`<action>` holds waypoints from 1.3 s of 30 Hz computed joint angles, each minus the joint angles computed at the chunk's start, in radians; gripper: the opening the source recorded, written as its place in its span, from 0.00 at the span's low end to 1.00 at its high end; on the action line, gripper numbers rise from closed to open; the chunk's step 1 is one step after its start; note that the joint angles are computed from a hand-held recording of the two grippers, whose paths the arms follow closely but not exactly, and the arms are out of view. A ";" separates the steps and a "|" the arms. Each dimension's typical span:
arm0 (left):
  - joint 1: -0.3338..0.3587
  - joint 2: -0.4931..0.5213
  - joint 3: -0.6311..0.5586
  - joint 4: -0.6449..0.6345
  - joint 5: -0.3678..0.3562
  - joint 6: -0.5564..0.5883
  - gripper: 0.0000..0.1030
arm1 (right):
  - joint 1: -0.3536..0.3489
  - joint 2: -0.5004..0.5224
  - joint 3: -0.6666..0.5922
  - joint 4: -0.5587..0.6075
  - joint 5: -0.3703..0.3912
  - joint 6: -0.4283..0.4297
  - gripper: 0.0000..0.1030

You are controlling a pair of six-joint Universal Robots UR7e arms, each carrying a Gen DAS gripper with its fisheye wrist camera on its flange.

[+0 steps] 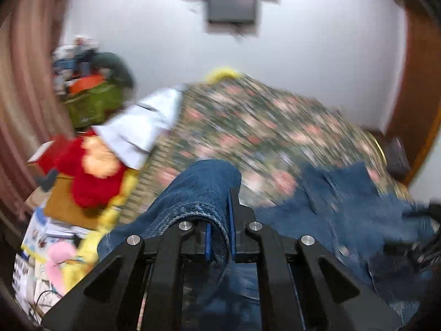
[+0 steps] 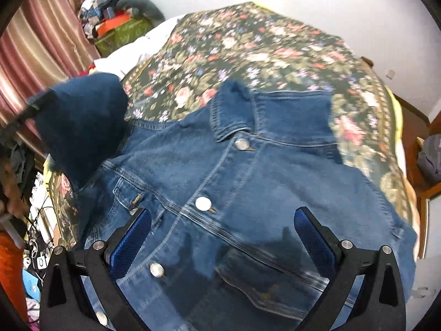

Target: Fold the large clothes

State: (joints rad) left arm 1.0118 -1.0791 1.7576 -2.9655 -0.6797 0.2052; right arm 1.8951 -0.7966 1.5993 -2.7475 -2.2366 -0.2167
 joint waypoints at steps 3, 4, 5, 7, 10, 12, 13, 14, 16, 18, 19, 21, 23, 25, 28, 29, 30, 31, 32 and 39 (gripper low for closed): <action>0.015 0.055 -0.024 0.205 -0.054 -0.120 0.09 | -0.005 -0.042 0.048 -0.022 -0.011 -0.012 1.00; 0.029 0.073 -0.040 0.303 -0.085 -0.186 0.09 | -0.006 -0.050 0.059 -0.027 -0.013 -0.015 1.00; 0.038 0.081 -0.047 0.362 -0.109 -0.229 0.09 | -0.008 -0.064 0.076 -0.032 -0.017 -0.018 1.00; 0.065 0.102 -0.073 0.516 -0.184 -0.326 0.09 | -0.011 -0.082 0.098 -0.037 -0.020 -0.023 1.00; 0.073 0.107 -0.062 0.581 -0.215 -0.374 0.14 | -0.013 -0.094 0.115 -0.036 -0.024 -0.035 1.00; 0.070 0.084 -0.043 0.566 -0.224 -0.377 0.21 | -0.008 -0.092 0.113 -0.024 -0.019 -0.038 1.00; 0.068 0.067 -0.031 0.552 -0.227 -0.376 0.28 | -0.005 -0.089 0.110 -0.021 -0.015 -0.039 1.00; 0.063 0.038 -0.014 0.529 -0.224 -0.371 0.31 | 0.001 -0.081 0.102 -0.016 -0.008 -0.040 1.00; 0.056 -0.019 0.020 0.484 -0.227 -0.354 0.40 | 0.014 -0.064 0.086 -0.012 0.005 -0.047 1.00; 0.052 -0.079 0.056 0.439 -0.227 -0.339 0.47 | 0.031 -0.036 0.057 -0.002 0.024 -0.056 1.00; 0.049 -0.112 0.079 0.405 -0.208 -0.330 0.54 | 0.041 -0.017 0.038 0.007 0.033 -0.060 1.00; 0.048 -0.161 0.101 0.360 -0.164 -0.320 0.58 | 0.065 0.038 -0.017 0.033 0.050 -0.073 1.00; 0.059 -0.219 0.125 0.338 -0.141 -0.316 0.59 | 0.084 0.090 -0.065 0.056 0.061 -0.085 1.00; 0.073 -0.261 0.137 0.330 -0.102 -0.317 0.59 | 0.100 0.148 -0.119 0.086 0.073 -0.104 1.00; 0.095 -0.300 0.153 0.315 -0.029 -0.309 0.59 | 0.125 0.247 -0.212 0.129 0.086 -0.142 1.00; 0.107 -0.315 0.159 0.308 -0.014 -0.305 0.59 | 0.131 0.286 -0.252 0.154 0.093 -0.154 1.00; 0.118 -0.326 0.162 0.308 -0.013 -0.307 0.59 | 0.134 0.315 -0.283 0.174 0.099 -0.161 1.00; 0.127 -0.338 0.165 0.317 -0.016 -0.313 0.59 | 0.139 0.350 -0.323 0.202 0.101 -0.163 1.00; 0.141 -0.345 0.165 0.324 -0.022 -0.318 0.59 | 0.144 0.398 -0.377 0.239 0.095 -0.160 1.00; 0.193 -0.330 0.161 0.323 -0.050 -0.271 0.59 | 0.143 0.630 -0.656 0.346 0.033 -0.209 1.00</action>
